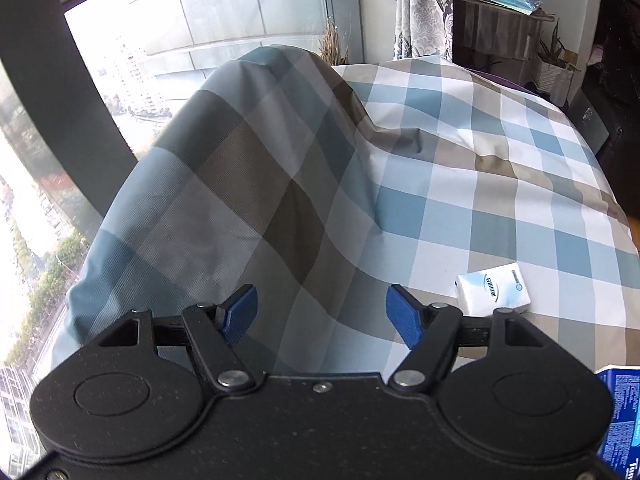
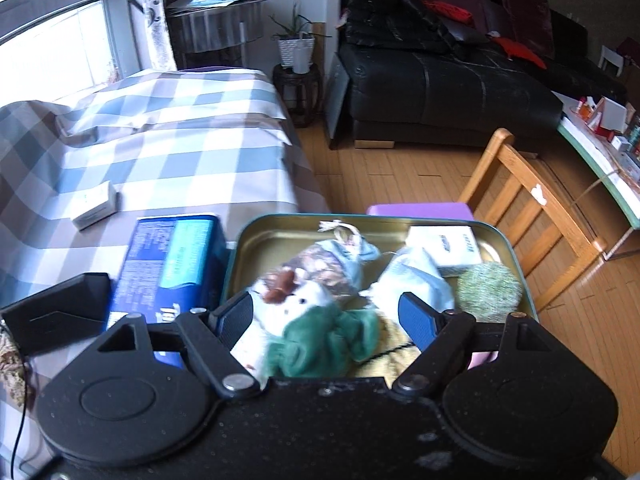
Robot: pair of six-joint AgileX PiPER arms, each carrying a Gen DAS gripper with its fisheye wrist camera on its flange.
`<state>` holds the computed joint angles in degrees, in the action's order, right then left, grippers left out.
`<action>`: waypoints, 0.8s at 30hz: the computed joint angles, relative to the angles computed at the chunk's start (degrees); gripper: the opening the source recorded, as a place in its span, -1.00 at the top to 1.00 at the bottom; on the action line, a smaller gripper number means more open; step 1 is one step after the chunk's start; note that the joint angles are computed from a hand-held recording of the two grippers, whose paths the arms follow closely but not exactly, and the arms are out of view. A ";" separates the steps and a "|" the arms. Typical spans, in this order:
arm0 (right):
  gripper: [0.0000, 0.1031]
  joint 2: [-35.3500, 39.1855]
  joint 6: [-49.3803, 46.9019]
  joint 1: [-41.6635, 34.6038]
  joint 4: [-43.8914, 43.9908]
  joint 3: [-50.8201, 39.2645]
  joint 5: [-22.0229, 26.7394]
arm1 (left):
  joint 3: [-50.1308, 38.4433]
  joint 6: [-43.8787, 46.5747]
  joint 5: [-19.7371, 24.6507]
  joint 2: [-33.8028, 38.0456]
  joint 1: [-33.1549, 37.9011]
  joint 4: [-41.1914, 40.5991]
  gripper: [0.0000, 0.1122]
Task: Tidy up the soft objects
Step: 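Reach the right tool toward the white tissue packet on the bedspread, then close the right tool on the white tissue packet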
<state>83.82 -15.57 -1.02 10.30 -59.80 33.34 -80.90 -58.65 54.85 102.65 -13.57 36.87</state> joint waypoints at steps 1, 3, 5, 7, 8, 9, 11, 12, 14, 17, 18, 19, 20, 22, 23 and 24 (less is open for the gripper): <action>-0.54 -0.27 1.31 1.35 -0.98 -0.17 0.06 | 0.32 0.66 -1.00 0.27 0.53 0.25 -0.21; -0.54 -0.66 3.32 3.74 -2.49 -0.62 0.32 | 0.99 2.27 -3.26 0.87 1.61 0.64 -0.21; -0.54 -0.92 6.15 6.59 -4.59 -1.45 0.91 | 1.54 4.08 -5.38 1.52 2.52 0.95 -0.21; -0.55 -0.93 8.52 9.02 -6.36 -2.46 1.61 | 2.22 5.63 -7.81 1.99 3.47 1.27 -0.21; -0.55 -0.75 9.68 10.21 -7.19 -3.17 2.01 | 2.81 6.12 -9.17 2.04 3.93 1.68 -0.21; -0.55 -0.57 10.51 11.30 -7.67 -3.92 2.53 | 3.42 6.53 -10.54 2.03 4.31 2.05 -0.21; -0.55 0.09 12.14 13.38 -8.44 -5.54 3.56 | 4.92 7.12 -13.39 1.78 4.73 3.11 -0.21; -0.55 0.54 13.05 14.54 -8.88 -6.51 4.17 | 5.58 7.37 -14.64 1.76 4.85 3.75 -0.21; -0.56 1.60 15.23 17.34 -10.03 -8.70 5.37 | 6.91 7.36 -17.14 1.76 5.21 4.80 -0.21; -0.57 4.64 18.28 21.69 -12.35 -13.04 7.05 | 7.54 8.87 -20.09 2.61 5.98 4.58 -0.21; -0.58 5.71 18.93 22.91 -12.87 -14.46 7.55 | 7.13 9.68 -20.41 3.12 6.31 3.82 -0.21; -0.59 7.26 19.57 24.29 -13.39 -16.26 7.97 | 6.84 10.10 -20.66 3.44 6.61 2.84 -0.21; -0.59 8.75 20.13 25.44 -13.76 -17.87 8.27 | 6.49 11.28 -20.80 3.64 6.97 1.16 -0.21; -0.60 12.79 21.14 27.86 -14.23 -22.07 8.97 | 6.24 11.87 -21.06 3.82 7.04 0.31 -0.21; -0.60 15.05 21.73 29.03 -14.53 -24.34 9.26 | 6.33 12.31 -21.30 3.82 7.08 -0.33 -0.21; -0.61 17.19 22.25 30.07 -14.77 -26.43 9.45 | 6.32 13.26 -21.57 3.92 7.12 -1.40 -0.21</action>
<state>101.02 6.68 29.05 -4.48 -86.23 42.79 -74.58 -45.38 33.29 106.57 -6.44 35.47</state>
